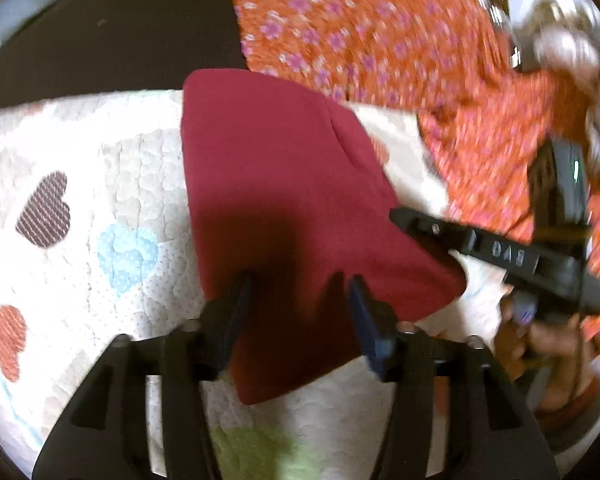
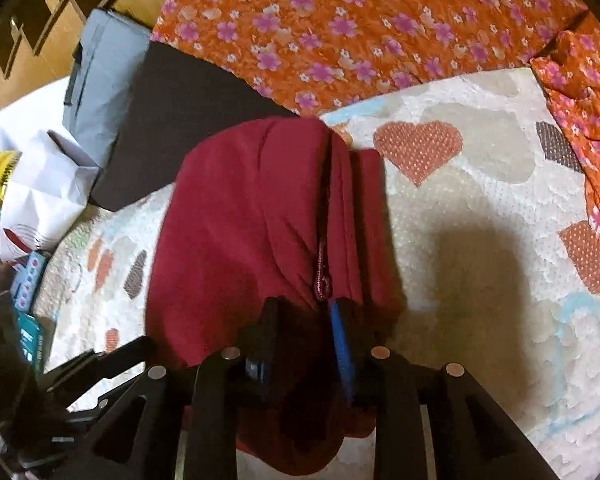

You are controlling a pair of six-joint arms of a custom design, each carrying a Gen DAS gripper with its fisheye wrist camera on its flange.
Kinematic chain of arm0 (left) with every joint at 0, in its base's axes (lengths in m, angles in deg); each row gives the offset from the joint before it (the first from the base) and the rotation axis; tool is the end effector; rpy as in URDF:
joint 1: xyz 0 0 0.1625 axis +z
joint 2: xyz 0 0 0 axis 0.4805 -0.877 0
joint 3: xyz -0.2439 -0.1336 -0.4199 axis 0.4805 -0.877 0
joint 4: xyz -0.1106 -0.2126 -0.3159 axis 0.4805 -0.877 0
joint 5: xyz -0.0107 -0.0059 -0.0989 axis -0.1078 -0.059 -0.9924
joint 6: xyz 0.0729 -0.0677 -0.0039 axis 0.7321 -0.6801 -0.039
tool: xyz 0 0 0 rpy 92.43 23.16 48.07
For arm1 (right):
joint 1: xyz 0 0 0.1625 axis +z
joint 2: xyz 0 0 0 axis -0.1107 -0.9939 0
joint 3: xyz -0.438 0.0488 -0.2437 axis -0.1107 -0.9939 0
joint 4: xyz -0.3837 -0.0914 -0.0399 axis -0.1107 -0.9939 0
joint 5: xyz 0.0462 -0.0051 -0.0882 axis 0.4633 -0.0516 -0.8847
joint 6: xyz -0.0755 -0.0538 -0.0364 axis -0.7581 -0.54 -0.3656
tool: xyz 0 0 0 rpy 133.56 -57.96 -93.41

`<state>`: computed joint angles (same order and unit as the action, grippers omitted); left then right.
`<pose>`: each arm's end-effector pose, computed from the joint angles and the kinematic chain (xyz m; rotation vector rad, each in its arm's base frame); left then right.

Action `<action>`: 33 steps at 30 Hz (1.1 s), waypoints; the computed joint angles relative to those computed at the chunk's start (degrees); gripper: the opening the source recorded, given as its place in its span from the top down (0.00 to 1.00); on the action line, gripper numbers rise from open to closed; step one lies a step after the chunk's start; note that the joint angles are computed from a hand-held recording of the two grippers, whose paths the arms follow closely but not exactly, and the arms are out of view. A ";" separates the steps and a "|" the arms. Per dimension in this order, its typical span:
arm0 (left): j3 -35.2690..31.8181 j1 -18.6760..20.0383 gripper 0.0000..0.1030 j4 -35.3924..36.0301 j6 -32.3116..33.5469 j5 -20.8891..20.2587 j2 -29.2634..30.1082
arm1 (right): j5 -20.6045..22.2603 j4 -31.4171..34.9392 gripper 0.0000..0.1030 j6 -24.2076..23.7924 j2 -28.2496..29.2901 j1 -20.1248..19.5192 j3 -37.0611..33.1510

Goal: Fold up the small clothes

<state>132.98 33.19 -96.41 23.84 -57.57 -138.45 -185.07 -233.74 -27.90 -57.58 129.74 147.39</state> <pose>-0.0611 -0.4484 0.3066 0.8309 2.7943 -0.5420 0.3428 -0.4025 0.0115 0.0704 -2.5009 0.9604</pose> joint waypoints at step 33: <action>-7.38 7.45 0.44 2.03 -6.11 -8.83 5.23 | 14.57 -5.24 0.60 -2.79 -0.89 -7.04 -1.76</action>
<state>125.60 40.63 -94.37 17.73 -66.40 -133.21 -170.50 -238.98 -30.69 -58.47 122.70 145.62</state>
